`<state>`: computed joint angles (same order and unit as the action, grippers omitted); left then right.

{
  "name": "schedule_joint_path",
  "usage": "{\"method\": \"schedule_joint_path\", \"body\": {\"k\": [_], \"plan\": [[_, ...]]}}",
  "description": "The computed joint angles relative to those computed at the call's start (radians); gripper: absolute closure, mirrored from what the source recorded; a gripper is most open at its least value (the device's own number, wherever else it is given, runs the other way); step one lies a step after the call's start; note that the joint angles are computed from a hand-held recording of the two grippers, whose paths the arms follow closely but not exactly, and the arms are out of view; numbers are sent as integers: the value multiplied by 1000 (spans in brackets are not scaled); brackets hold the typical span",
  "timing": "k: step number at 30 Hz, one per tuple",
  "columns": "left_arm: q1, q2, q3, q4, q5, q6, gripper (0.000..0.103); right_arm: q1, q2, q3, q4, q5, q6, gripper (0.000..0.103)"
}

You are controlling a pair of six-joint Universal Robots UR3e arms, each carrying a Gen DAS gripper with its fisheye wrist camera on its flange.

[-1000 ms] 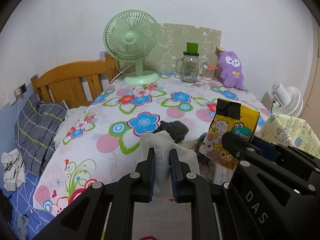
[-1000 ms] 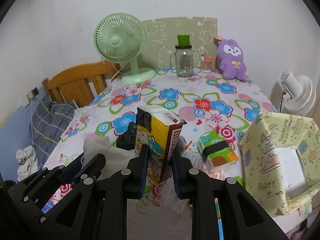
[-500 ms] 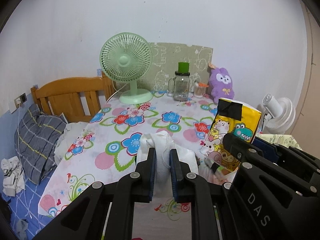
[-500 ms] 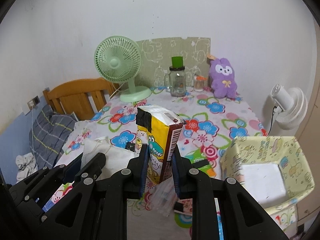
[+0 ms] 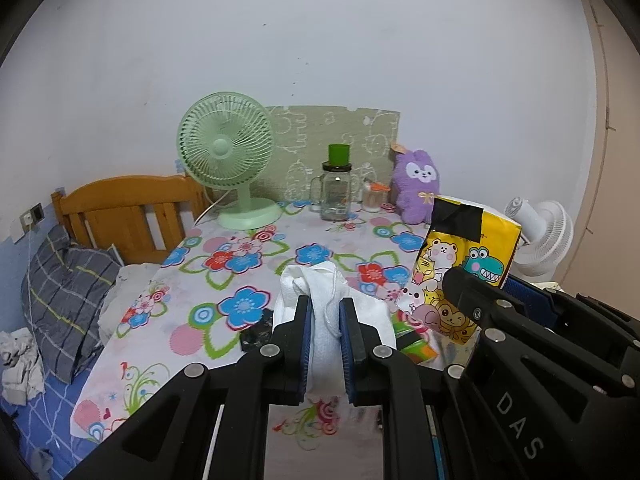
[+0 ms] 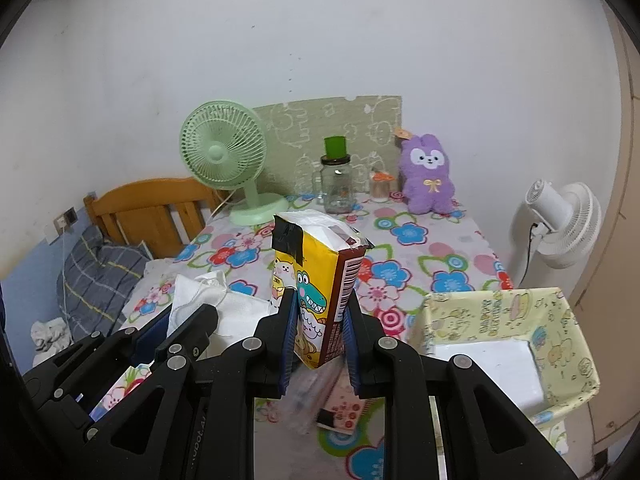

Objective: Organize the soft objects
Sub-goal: 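Lift and carry the cloth and box with both tools toward the green gift box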

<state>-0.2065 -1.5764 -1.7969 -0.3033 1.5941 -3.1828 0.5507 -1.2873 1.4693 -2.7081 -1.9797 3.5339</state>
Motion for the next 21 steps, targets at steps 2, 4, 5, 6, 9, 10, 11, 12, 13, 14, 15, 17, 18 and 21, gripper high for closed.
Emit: {"method": "schedule_joint_path", "body": {"k": [2, 4, 5, 6, 9, 10, 11, 12, 13, 14, 15, 17, 18, 21], "plan": [[-17, -12, 20, -3, 7, -5, 92, -10, -17, 18, -5, 1, -5, 78], [-33, -26, 39, -2, 12, -7, 92, -23, -41, 41, -13, 3, -12, 78], [-44, -33, 49, -1, 18, -9, 92, -29, -49, 49, -15, 4, -14, 78], [-54, -41, 60, -2, 23, -11, 92, -34, -60, 60, -20, 4, -16, 78], [-82, -64, 97, -12, 35, -14, 92, -56, -96, 93, -26, 7, -23, 78], [-94, -74, 114, -19, 41, -18, 92, -61, -104, 100, -25, 8, -24, 78], [-103, -82, 126, -21, 47, -22, 92, -68, -112, 106, -25, 11, -26, 78], [-113, -93, 142, -26, 53, -26, 92, -79, -125, 115, -25, 16, -32, 78], [-122, -101, 156, -30, 58, -28, 92, -84, -132, 119, -23, 18, -35, 78], [-135, -114, 172, -31, 67, -31, 92, -95, -144, 129, -27, 23, -39, 78], [-145, -124, 187, -33, 74, -33, 92, -100, -150, 135, -30, 25, -41, 78], [-165, -146, 217, -38, 85, -36, 92, -119, -173, 158, -37, 31, -48, 78], [-174, -156, 230, -41, 90, -37, 92, -128, -184, 169, -41, 37, -52, 78], [-200, -189, 272, -48, 101, -42, 92, -160, -218, 204, -48, 49, -62, 78]]}}
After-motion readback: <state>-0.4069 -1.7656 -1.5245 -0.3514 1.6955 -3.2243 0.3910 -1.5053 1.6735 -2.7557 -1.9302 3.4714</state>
